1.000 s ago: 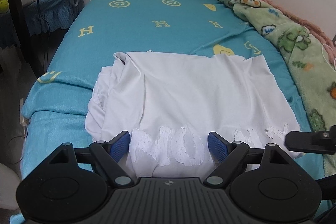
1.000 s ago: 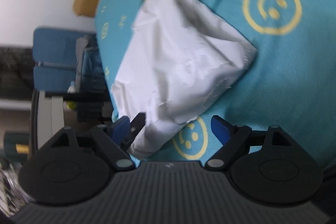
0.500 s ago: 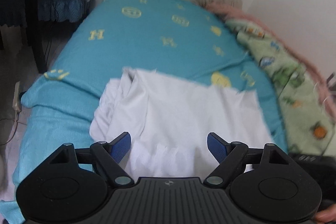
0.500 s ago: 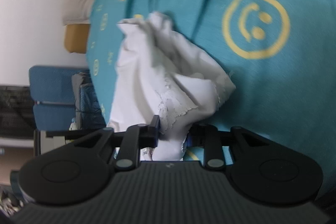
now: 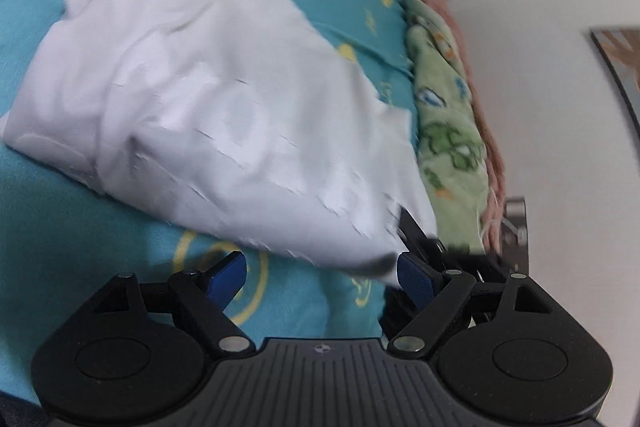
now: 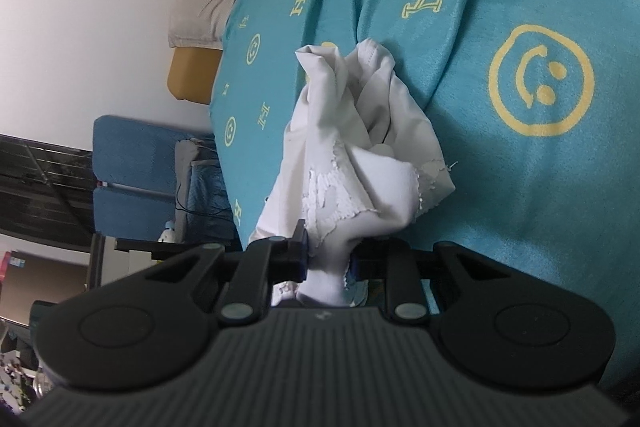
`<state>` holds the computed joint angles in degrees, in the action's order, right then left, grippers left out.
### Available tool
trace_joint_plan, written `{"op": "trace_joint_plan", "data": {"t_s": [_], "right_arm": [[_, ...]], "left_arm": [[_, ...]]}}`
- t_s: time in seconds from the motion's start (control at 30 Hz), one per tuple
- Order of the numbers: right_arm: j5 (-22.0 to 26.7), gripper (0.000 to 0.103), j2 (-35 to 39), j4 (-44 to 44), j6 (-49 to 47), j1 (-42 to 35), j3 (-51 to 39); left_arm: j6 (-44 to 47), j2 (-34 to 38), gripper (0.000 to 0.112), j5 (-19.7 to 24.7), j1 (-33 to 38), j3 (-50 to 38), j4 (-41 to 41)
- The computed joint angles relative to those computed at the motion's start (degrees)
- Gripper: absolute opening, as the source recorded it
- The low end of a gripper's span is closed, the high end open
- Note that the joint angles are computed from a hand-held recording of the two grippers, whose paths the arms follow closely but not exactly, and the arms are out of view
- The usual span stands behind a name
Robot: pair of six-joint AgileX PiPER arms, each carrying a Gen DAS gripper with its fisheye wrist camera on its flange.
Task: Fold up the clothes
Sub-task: 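Grasp the folded bundle with the left gripper and lift it off the sheet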
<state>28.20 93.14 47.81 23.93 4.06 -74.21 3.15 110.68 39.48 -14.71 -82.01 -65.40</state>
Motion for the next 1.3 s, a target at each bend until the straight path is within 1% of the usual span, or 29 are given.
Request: {"op": "trace_joint_plan", "data": {"t_s": [0.17, 0.23, 0.3, 0.33, 0.37, 0.43, 0.5, 0.53, 0.57, 0.6, 0.67, 0.7, 0.73, 0.83, 0.87, 0.97, 1.1, 1.17, 1.3], "right_arm": [[-1.0, 0.021, 0.2, -0.2, 1.2, 0.5, 0.0], [-2.4, 0.021, -0.4, -1.8, 2.3, 1.1, 0.5], [-3.9, 0.021, -0.6, -4.6, 3.8, 1.8, 0.5], [-4.4, 0.021, -0.7, -3.9, 3.0, 1.8, 0.8], [-4.9, 0.021, -0.8, -3.2, 2.3, 1.7, 1.1], [-5.1, 0.021, -0.6, -4.6, 3.0, 1.8, 0.9], [-5.1, 0.021, -0.4, -5.5, 3.7, 1.8, 0.8], [-5.1, 0.021, -0.4, -5.4, 3.7, 1.7, 0.9], [-5.0, 0.021, -0.5, -5.3, 3.6, 1.6, 1.1], [-5.2, 0.021, -0.6, -5.4, 3.7, 1.7, 1.3], [-5.6, 0.021, -1.1, -6.6, 4.5, 2.0, 1.5], [-5.9, 0.021, -1.3, -7.5, 5.1, 2.2, 1.5], [-6.2, 0.021, -1.7, -8.0, 5.5, 2.3, 1.7], [-6.6, 0.021, -3.2, -9.1, 6.4, 2.5, 1.8], [-6.8, 0.021, -4.0, -9.7, 7.1, 2.6, 2.0], [-6.7, 0.021, -7.6, -9.9, 7.5, 2.2, 2.8], [-1.8, 0.021, -12.9, -10.1, 8.4, -0.8, 1.7], [1.7, 0.021, -15.7, -8.5, 6.1, -3.4, 0.9], [13.8, 0.021, -16.9, -1.0, 1.0, -13.7, -3.5]], "left_arm": [[3.1, -1.7, 0.085, -5.5, 2.4, 6.1, -10.2], [2.9, -2.8, 0.085, -8.2, 2.8, 8.1, -10.6], [-0.4, -3.2, 0.083, -10.9, 2.5, 8.3, -7.2], [-1.6, -3.0, 0.083, -11.5, 2.4, 7.9, -5.9], [-2.6, -2.7, 0.079, -11.9, 2.3, 7.4, -4.7], [-4.7, -2.0, 0.072, -12.5, 1.9, 6.3, -2.2], [-4.8, -2.0, 0.061, -14.0, 1.4, 6.3, -1.3], [-4.8, -2.0, 0.058, -14.5, 1.2, 6.1, -0.5], [-4.6, -2.1, 0.051, -15.0, 0.9, 5.7, 0.5], [-3.1, -3.0, 0.045, -15.8, 0.8, 6.2, 0.3], [1.0, -5.1, 0.038, -17.4, 0.9, 8.0, -1.4], [1.3, -5.8, 0.035, -18.1, 0.6, 8.2, -0.7], [0.2, -6.4, 0.033, -18.5, 0.2, 7.7, 1.7], [-6.9, -8.2, 0.029, -19.6, -1.6, 5.7, 13.1], [-8.4, -9.2, 0.028, -19.6, -2.1, 5.5, 15.2], [-12.2, -11.5, 0.027, -16.9, -2.0, 3.5, 16.8], [-18.7, -14.5, 0.026, -10.8, -2.2, -0.4, 18.4], [-24.5, -14.8, 0.026, -6.0, -3.1, -4.9, 23.3], [-35.4, -10.2, 0.026, 5.0, -6.3, -19.2, 31.6]]}}
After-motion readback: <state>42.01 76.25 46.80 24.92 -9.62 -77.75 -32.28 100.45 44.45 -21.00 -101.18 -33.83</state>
